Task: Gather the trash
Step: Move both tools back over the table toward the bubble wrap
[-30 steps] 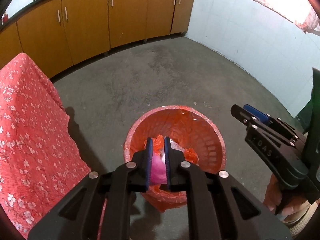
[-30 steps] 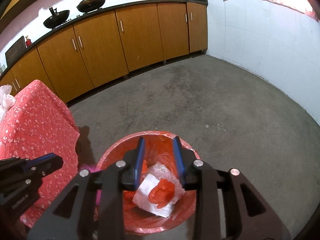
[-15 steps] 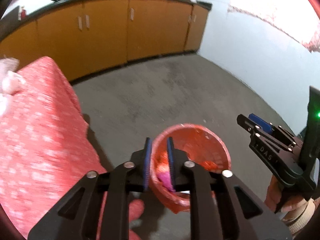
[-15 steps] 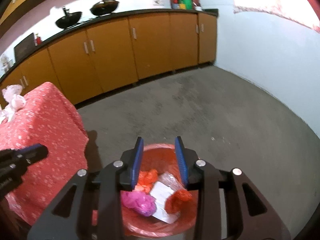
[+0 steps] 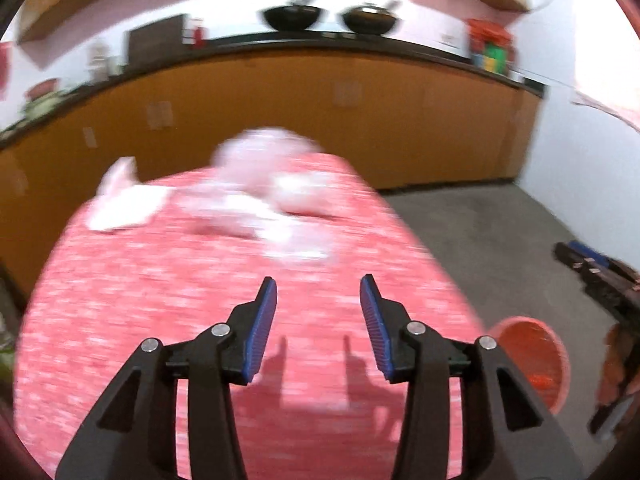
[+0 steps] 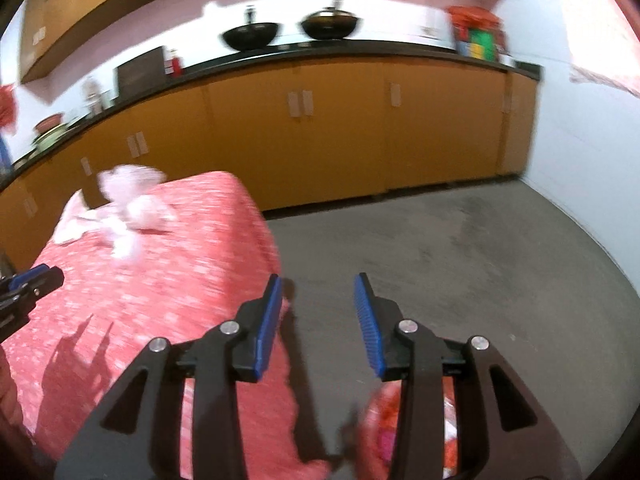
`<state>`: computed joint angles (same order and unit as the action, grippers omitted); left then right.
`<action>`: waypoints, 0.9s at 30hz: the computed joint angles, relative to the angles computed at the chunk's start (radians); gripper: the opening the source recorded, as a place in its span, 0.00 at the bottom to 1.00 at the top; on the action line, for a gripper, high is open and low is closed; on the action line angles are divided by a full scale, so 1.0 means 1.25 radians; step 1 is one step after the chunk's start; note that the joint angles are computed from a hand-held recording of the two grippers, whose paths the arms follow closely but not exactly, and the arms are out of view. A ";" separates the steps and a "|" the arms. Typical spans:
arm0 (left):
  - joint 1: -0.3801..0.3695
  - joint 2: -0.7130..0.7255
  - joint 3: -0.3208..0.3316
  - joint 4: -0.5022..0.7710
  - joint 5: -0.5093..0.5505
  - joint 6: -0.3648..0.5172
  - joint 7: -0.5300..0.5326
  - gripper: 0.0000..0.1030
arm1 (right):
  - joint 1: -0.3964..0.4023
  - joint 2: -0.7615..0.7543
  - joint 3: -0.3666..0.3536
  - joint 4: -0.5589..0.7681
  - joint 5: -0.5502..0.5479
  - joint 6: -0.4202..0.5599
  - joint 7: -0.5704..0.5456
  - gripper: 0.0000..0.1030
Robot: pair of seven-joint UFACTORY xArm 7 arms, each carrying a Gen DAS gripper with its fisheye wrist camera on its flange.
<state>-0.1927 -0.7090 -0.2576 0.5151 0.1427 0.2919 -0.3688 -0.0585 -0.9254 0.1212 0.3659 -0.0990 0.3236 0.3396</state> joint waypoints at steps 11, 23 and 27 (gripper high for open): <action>0.153 -0.004 0.113 -0.048 0.014 -0.063 0.058 0.47 | 0.009 0.375 0.177 0.260 -0.053 -0.143 0.145 0.37; 0.162 0.093 0.148 -0.024 -0.048 -0.145 0.121 0.48 | -0.075 0.661 0.278 0.521 -0.342 -0.075 0.397 0.37; 0.182 0.123 0.129 -0.010 -0.046 -0.171 0.123 0.48 | -0.042 0.716 0.260 0.572 -0.417 -0.046 0.443 0.37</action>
<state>0.0343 -0.5551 -0.0959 0.5028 0.0851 0.0784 -0.2154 -0.1113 -0.0308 0.4460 1.0813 -0.6201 0.2661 0.8938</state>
